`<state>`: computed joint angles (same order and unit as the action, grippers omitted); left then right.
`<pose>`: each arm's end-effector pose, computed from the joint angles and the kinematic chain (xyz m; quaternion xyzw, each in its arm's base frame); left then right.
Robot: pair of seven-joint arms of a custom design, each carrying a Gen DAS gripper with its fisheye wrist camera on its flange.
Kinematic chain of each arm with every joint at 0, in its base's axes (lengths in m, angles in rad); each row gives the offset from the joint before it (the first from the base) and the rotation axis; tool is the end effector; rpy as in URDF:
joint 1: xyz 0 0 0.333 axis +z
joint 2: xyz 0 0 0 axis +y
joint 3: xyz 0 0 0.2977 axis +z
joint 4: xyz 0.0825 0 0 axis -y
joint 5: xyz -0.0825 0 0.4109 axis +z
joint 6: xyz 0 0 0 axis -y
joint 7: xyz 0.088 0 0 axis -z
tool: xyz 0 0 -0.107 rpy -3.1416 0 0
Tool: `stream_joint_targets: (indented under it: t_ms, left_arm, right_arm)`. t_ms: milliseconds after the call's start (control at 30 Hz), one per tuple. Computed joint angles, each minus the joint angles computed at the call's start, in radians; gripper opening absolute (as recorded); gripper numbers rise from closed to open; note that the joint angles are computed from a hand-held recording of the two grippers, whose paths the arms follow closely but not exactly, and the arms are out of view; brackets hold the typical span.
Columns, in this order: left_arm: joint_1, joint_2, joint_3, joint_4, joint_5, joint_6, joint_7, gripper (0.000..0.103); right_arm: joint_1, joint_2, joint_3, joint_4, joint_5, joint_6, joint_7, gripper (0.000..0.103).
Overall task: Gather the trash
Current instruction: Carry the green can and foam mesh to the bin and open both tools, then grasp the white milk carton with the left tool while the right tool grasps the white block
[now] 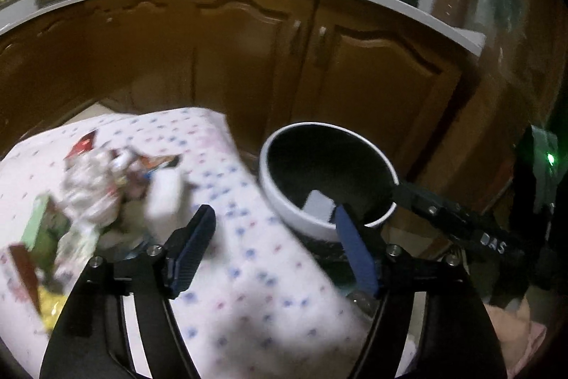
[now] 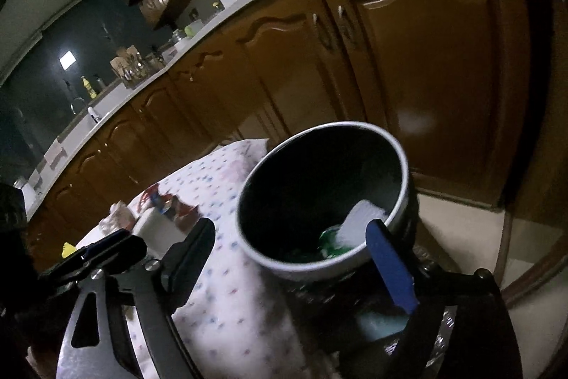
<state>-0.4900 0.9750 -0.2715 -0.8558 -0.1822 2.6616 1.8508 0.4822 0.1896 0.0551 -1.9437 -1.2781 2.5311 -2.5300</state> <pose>0.6914 -0.4915 0.4099 -0.3801 0.8155 -0.4280 0.0854 0.5514 0.3391 0.3897 -0.3806 0.8039 -0.2718 0.3673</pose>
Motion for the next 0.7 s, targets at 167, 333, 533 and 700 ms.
stream_joint_targets:
  t_ms: [167,333,533,700]
  left_arm:
    - [0.077,-0.144,-0.022,-0.255,-0.052,0.127,0.002,0.074]
    - [0.119,-0.212,-0.023,-0.375,-0.081,0.172,-0.012,0.074]
    - [0.187,-0.307,-0.037,-0.536,-0.126,0.231,-0.012,0.074]
    - [0.216,-0.363,-0.02,-0.63,-0.149,0.281,-0.038,0.074]
  right_arm:
    - [0.034,0.054,0.009,0.061,0.0,-0.006,-0.018,0.09]
    - [0.06,0.104,-0.004,0.104,0.013,0.038,-0.028,0.09]
    - [0.098,0.171,-0.027,0.18,0.053,0.067,-0.079,0.09]
    - [0.135,0.242,-0.047,0.266,0.096,0.087,-0.137,0.09]
